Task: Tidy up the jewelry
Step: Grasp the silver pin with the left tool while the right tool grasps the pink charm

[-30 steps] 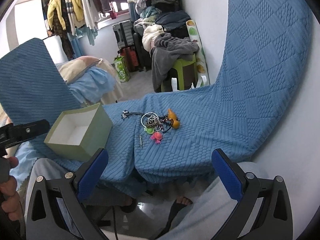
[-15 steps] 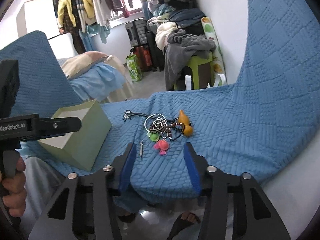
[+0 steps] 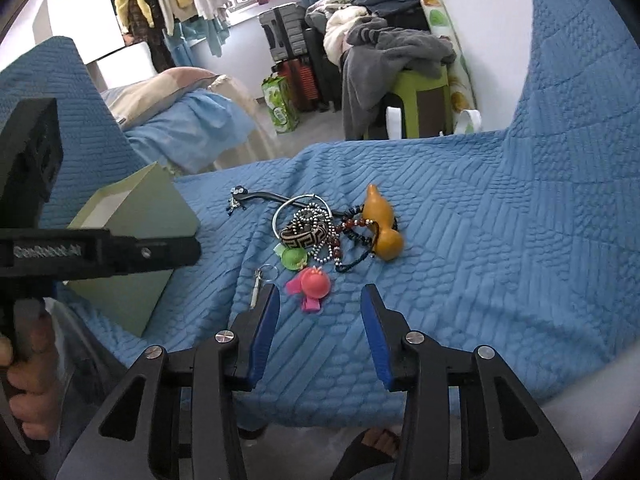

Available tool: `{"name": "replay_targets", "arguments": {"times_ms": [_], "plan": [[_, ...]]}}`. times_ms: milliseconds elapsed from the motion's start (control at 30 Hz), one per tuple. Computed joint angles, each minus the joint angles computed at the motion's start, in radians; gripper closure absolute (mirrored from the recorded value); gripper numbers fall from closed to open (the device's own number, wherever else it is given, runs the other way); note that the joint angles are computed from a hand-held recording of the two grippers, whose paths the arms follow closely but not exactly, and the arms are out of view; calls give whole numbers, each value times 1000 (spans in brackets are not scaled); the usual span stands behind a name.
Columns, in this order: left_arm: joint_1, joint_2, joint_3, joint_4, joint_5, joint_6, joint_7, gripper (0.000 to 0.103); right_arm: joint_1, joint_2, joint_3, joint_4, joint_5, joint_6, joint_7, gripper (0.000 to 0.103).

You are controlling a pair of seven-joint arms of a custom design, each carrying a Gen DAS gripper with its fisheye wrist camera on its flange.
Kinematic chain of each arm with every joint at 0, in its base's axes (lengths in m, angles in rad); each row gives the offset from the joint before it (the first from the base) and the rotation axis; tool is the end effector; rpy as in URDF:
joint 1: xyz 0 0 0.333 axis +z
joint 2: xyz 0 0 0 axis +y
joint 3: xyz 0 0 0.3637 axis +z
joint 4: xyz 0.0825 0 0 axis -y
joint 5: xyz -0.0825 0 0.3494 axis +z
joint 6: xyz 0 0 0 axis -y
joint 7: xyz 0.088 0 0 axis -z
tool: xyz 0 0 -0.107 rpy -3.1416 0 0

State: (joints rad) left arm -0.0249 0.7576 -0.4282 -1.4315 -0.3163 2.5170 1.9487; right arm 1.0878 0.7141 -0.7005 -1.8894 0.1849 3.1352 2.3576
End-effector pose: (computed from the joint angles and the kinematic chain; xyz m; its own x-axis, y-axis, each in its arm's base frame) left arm 0.7186 -0.2450 0.3654 -0.4734 -0.7877 0.3942 -0.8547 0.3026 -0.4217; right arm 0.6006 0.3288 0.3423 -0.2046 -0.9534 -0.2218 -0.6866 0.3013 -0.6617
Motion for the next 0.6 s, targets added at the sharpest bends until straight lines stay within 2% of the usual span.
{"name": "replay_targets", "arguments": {"times_ms": [133, 233, 400, 600], "plan": [[-25, 37, 21, 38, 32, -7, -20, 87, -86, 7, 77, 38, -11, -2, -41, 64], [-32, 52, 24, 45, 51, 4, -23, 91, -138, 19, 120, 81, -33, -39, -68, 65], [-23, 66, 8, 42, 56, 7, -13, 91, -286, 15, 283, 122, -45, -22, -128, 76], [-16, 77, -2, 33, 59, 26, 13, 92, -376, 27, 389, 168, -36, -40, -195, 77]]}}
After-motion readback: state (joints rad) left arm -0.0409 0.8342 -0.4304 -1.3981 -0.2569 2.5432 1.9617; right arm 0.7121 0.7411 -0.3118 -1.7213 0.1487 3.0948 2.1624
